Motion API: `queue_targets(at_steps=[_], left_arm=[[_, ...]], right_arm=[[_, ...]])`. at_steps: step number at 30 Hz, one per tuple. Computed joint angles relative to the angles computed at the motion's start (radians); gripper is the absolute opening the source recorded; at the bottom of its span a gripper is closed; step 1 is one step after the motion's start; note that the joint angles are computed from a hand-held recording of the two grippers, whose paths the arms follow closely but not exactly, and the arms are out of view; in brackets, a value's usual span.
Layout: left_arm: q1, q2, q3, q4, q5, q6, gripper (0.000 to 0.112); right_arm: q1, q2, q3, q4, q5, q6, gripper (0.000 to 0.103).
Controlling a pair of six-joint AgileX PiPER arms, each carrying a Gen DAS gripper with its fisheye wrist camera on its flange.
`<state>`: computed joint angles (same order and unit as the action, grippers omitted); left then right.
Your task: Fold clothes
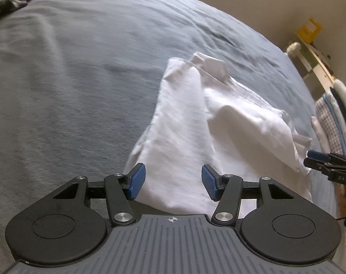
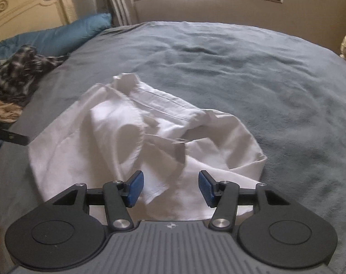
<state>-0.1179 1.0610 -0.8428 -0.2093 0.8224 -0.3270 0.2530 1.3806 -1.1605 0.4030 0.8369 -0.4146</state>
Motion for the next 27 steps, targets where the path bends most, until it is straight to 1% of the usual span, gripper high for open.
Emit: queue_targets(at_steps=[2, 3, 4, 7, 9, 11, 12, 13, 14, 15, 18, 20, 21, 23, 24, 25, 27], left_arm=[[-0.002, 0.005, 0.005, -0.018, -0.005, 0.015, 0.054], [0.003, 0.009, 0.009, -0.032, -0.008, 0.028, 0.054], [0.009, 0.012, 0.012, -0.045, -0.01, 0.04, 0.054], [0.018, 0.015, 0.02, -0.063, -0.02, 0.056, 0.054], [0.012, 0.016, 0.026, -0.056, -0.028, 0.052, 0.054], [0.001, 0.019, 0.029, -0.04, -0.036, 0.041, 0.054], [-0.004, 0.018, 0.032, -0.034, -0.039, 0.039, 0.054], [-0.008, 0.018, 0.034, -0.028, -0.043, 0.036, 0.054], [-0.009, 0.019, 0.036, -0.028, -0.046, 0.037, 0.054], [-0.009, 0.019, 0.038, -0.028, -0.05, 0.039, 0.054], [0.003, 0.023, 0.04, -0.046, -0.049, 0.054, 0.054], [0.008, 0.023, 0.042, -0.053, -0.046, 0.059, 0.054], [0.011, 0.023, 0.042, -0.058, -0.043, 0.063, 0.054], [0.014, 0.02, 0.041, -0.062, -0.04, 0.067, 0.054], [0.014, 0.018, 0.041, -0.062, -0.039, 0.069, 0.054], [0.017, 0.018, 0.042, -0.066, -0.039, 0.074, 0.054], [0.027, 0.013, 0.043, -0.074, -0.036, 0.084, 0.054]], right_arm=[[0.02, -0.019, 0.02, 0.009, 0.01, -0.029, 0.065], [0.035, -0.027, 0.031, 0.005, 0.01, -0.038, 0.071], [0.066, -0.033, 0.043, -0.032, -0.005, -0.026, 0.073], [0.161, -0.035, 0.072, -0.167, -0.063, 0.06, 0.073], [0.228, -0.024, 0.083, -0.307, -0.119, 0.157, 0.071], [0.295, -0.004, 0.086, -0.488, -0.158, 0.284, 0.055], [0.316, 0.012, 0.075, -0.563, -0.161, 0.327, 0.04], [0.321, 0.027, 0.058, -0.597, -0.163, 0.345, 0.023], [0.307, 0.044, 0.031, -0.592, -0.169, 0.326, 0.016], [0.291, 0.062, 0.003, -0.582, -0.174, 0.302, 0.014], [0.249, 0.123, -0.089, -0.566, -0.198, 0.233, 0.014], [0.213, 0.198, -0.169, -0.556, -0.203, 0.196, 0.015], [0.192, 0.239, -0.215, -0.537, -0.195, 0.177, 0.017], [0.146, 0.319, -0.309, -0.482, -0.153, 0.179, 0.023], [0.123, 0.361, -0.362, -0.453, -0.125, 0.188, 0.033], [0.089, 0.397, -0.419, -0.402, -0.089, 0.214, 0.04], [0.007, 0.431, -0.482, -0.255, -0.053, 0.262, 0.041]])
